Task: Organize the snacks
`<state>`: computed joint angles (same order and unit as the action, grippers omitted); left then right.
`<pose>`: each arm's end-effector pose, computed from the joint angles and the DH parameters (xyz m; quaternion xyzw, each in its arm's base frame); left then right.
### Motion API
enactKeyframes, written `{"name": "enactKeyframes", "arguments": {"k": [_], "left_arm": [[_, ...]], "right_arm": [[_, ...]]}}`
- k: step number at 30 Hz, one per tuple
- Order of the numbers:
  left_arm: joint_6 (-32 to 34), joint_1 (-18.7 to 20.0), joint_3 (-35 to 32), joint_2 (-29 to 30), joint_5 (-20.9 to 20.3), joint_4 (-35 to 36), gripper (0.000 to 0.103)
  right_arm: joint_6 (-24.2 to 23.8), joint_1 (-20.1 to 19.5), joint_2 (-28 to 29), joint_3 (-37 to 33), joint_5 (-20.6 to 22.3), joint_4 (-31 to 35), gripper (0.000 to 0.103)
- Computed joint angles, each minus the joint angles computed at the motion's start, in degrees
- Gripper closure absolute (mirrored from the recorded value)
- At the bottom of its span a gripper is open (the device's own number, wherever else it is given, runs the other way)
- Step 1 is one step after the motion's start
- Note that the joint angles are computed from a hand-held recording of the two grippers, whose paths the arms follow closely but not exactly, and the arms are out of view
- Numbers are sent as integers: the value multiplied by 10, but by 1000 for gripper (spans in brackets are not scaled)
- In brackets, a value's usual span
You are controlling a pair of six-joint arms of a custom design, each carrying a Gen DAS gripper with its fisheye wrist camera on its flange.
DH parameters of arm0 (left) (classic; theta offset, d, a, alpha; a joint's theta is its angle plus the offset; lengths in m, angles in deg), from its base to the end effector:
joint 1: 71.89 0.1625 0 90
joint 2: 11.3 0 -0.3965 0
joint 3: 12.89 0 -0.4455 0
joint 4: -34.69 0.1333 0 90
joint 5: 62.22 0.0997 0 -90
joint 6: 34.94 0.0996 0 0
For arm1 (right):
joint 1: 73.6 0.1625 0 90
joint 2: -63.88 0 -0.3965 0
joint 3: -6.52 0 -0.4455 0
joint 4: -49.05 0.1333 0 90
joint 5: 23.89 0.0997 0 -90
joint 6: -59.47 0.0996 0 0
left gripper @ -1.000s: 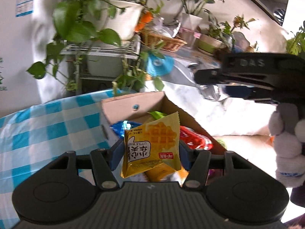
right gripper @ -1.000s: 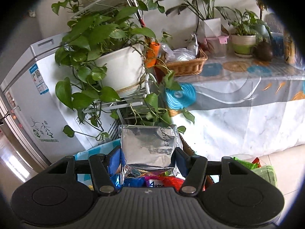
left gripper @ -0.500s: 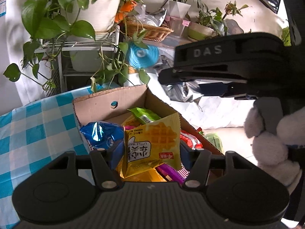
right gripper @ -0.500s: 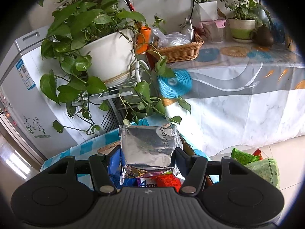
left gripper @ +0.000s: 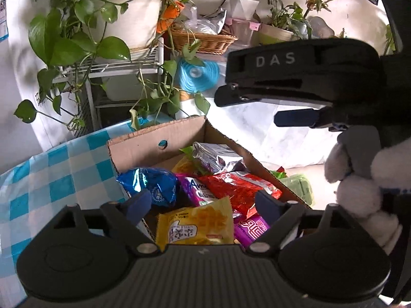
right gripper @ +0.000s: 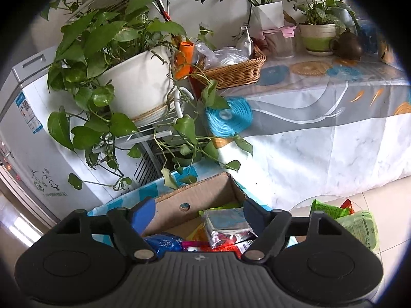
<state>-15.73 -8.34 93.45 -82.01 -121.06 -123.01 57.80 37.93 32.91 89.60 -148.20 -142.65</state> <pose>-0.1119 -0.6400 0.2579 0.2908 0.8820 -0.2818 0.2408 0.3437 -0.6608 0.0375 0.0532 -0.8746 0.4409 0.1947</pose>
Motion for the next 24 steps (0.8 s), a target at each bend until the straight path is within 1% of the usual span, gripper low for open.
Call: {"name": "enactKeyframes", "arguments": {"k": [3,6,12,14,16,18,21,22,24], "left_arm": [[-11,-2,-2,-1,12,16,15],[-17,-6,-2,-3,26,25,15],[-36,-11,-1,-8,53,39,14],[-46,-12,1,-11,62,41,13],[-72,-12,-2,-15,70,60,11],[-97,-11,-6,-18,78,74,11],[-108,-11,-9,-16,101,68,10],[-117,-11,-12,-15,108,72,10],[-146,-11,-18,-15,119,93,10]], "right_arm": [[-1,2,1,-1,-5,0,18],[-3,3,-1,2,-8,2,13],[17,5,-7,7,-38,16,12],[25,6,-8,9,-54,21,11],[40,8,-9,9,-72,34,9],[54,10,-12,12,-86,51,7],[79,16,-11,9,-134,95,7],[81,18,-12,11,-144,101,6],[81,19,-15,18,-147,109,6]]}}
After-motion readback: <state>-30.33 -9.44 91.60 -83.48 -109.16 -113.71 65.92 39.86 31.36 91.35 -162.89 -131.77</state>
